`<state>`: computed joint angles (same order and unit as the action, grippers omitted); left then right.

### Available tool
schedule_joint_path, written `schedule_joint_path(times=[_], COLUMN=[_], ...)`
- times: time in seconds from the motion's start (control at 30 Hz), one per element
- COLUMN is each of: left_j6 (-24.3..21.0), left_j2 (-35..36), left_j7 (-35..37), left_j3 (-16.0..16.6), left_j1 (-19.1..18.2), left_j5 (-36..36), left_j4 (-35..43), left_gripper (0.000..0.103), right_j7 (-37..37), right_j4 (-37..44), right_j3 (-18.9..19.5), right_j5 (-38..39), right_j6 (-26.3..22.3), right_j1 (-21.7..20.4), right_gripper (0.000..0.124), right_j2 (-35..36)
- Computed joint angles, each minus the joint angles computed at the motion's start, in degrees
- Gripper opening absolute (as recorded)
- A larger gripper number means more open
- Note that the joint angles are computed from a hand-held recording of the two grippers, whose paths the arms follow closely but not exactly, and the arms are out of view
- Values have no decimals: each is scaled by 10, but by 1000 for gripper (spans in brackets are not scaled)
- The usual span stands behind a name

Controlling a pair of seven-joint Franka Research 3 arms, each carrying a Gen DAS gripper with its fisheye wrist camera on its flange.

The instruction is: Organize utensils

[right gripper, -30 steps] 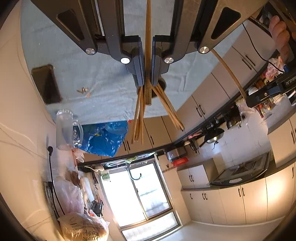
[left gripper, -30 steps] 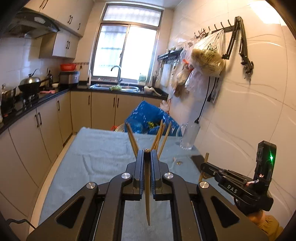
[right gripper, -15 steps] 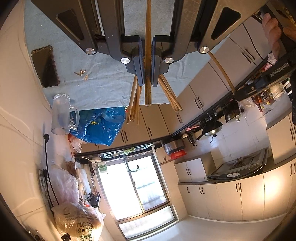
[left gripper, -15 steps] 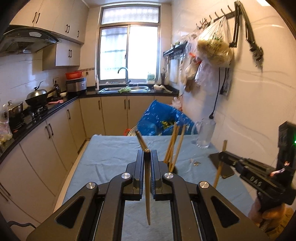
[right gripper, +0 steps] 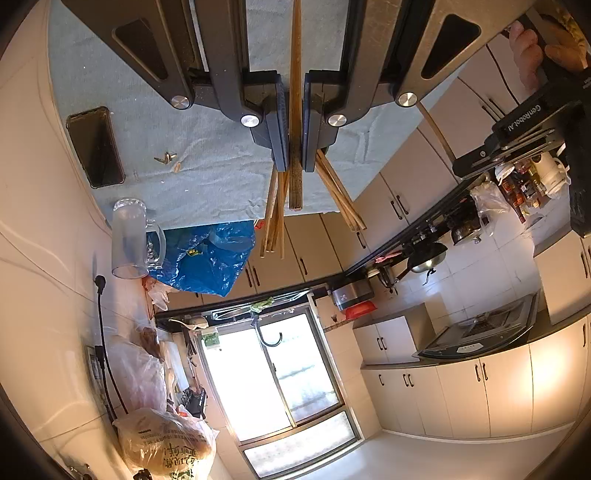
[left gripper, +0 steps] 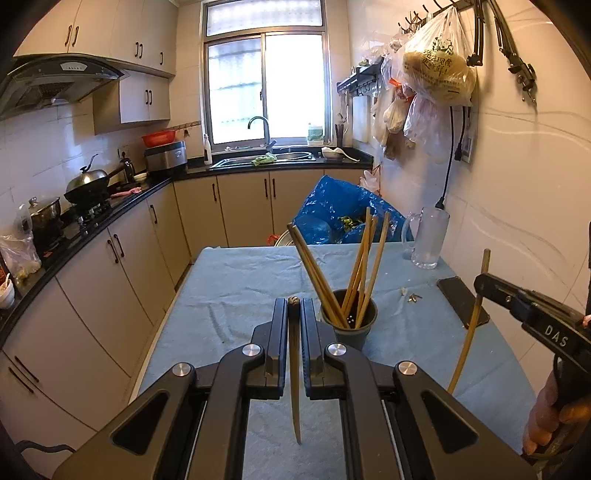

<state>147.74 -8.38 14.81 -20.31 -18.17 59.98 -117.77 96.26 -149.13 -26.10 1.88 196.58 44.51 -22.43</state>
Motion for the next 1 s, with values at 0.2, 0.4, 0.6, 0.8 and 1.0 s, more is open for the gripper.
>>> schedule_joint_path(times=[0.2,0.4,0.6,0.8,1.0], left_j6=[-3,-1,7,11,19], left_j2=[-18,-50,-77,-88,-100], left_j7=[2,-7,-15,-17,-17], left_j3=[-2,-12,-23,-32,-37], left_j1=[-2,3,10,17,16], left_j5=[-13,-18,-22,-27,-38], left_j4=[-20,-48,-73,-81,-93], left_gripper=[6,6,6,6,6], right_j7=[-5,-17,-31,-40,-49], right_j4=[-20,-44,-65,-73,-80], right_j3=[49,110,160,177,182], right_j5=[16,42,70,87,97], right_j6=[2,2,2,0,-4], right_j1=[-41,-87,-122,-131,-132], right_gripper=[8,8,8,8,8], right_j2=[-17,-45,-72,-84,-98])
